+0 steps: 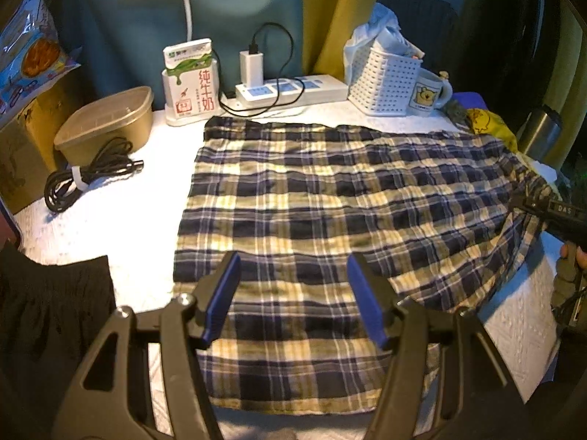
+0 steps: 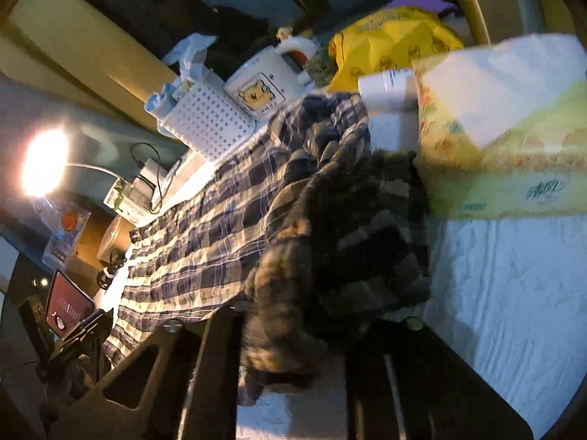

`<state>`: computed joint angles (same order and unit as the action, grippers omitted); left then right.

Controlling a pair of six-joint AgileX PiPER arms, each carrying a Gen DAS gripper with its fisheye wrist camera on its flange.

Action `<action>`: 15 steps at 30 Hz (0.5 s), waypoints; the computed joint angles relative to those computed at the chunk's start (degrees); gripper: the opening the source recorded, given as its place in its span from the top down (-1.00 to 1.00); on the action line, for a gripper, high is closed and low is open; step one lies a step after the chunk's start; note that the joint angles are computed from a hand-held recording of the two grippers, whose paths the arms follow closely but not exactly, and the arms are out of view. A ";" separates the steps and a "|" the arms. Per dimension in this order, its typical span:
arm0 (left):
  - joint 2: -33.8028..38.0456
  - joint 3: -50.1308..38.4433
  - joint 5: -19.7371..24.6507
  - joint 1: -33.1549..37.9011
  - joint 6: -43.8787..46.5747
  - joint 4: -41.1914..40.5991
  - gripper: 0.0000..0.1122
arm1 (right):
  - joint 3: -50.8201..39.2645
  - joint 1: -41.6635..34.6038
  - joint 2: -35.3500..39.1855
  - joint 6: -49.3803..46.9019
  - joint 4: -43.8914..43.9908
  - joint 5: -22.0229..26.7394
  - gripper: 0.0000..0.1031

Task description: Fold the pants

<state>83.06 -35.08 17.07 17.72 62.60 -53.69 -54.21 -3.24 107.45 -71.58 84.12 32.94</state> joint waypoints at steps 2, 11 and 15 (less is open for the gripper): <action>0.33 -0.44 -0.02 -0.24 0.24 0.01 -0.10 | 0.54 -0.45 -1.28 -1.89 0.86 0.09 0.81; 0.67 -1.84 3.18 2.75 7.87 -5.28 -0.10 | 0.39 1.97 -11.04 1.11 -6.24 -6.43 0.82; 0.87 -1.91 5.07 5.26 12.86 -9.47 -0.10 | -0.41 3.41 -13.69 5.19 -10.52 -10.01 0.82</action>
<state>83.93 -36.99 22.14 22.99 75.45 -63.16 -54.62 0.16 93.76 -66.38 73.61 22.93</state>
